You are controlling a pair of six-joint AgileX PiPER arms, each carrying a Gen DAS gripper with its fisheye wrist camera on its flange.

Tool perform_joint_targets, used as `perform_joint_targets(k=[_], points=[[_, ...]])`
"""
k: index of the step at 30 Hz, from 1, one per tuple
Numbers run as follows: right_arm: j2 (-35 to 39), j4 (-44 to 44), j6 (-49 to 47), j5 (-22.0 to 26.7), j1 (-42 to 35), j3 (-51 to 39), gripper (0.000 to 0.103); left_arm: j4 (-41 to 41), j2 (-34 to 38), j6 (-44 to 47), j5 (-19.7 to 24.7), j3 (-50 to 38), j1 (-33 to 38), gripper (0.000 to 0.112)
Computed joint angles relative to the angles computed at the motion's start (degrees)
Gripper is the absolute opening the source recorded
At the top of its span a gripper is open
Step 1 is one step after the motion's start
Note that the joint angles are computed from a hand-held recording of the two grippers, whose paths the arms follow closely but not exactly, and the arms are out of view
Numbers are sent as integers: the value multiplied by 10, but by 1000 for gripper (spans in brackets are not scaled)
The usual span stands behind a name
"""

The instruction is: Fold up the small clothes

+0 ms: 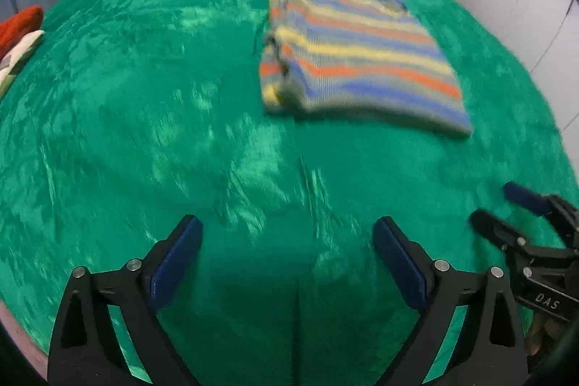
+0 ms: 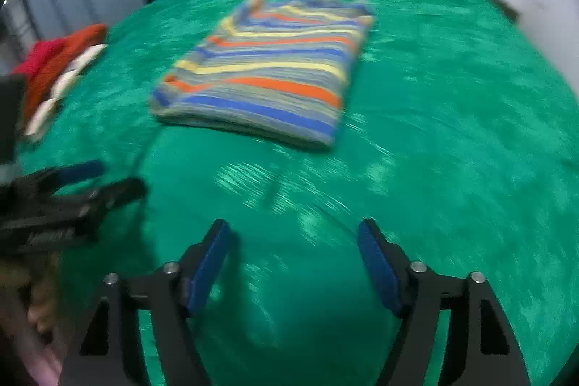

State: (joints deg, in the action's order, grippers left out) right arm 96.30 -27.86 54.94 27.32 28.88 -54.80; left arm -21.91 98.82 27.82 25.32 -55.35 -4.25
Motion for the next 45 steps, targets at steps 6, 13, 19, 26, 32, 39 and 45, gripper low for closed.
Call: perform_joint_targets(k=[6,13,19,26,32,39,45], points=[[35,-108,150,36,24,11,103,76,-6,-62,-106,58,-38,103],[51,-145,186,55,39,8,103,-16,-5,31,-115,67,-24,103],[60,-156,196,55,43,5,103,-78,-11,108,-126,84,-20,103],[60,-183,226,60,53,12,103,-39,-15,62,-126,84,-26,103],[59,-191,235,58,55,16,103,2,-11,18,-99,65,-26,103],[57,-215,260,53,56,26,103,60,-15,-40,-110,71,-38,103],[58,-217,258,52,54,26,103,30,-16,-4,-113,76,-34,103]])
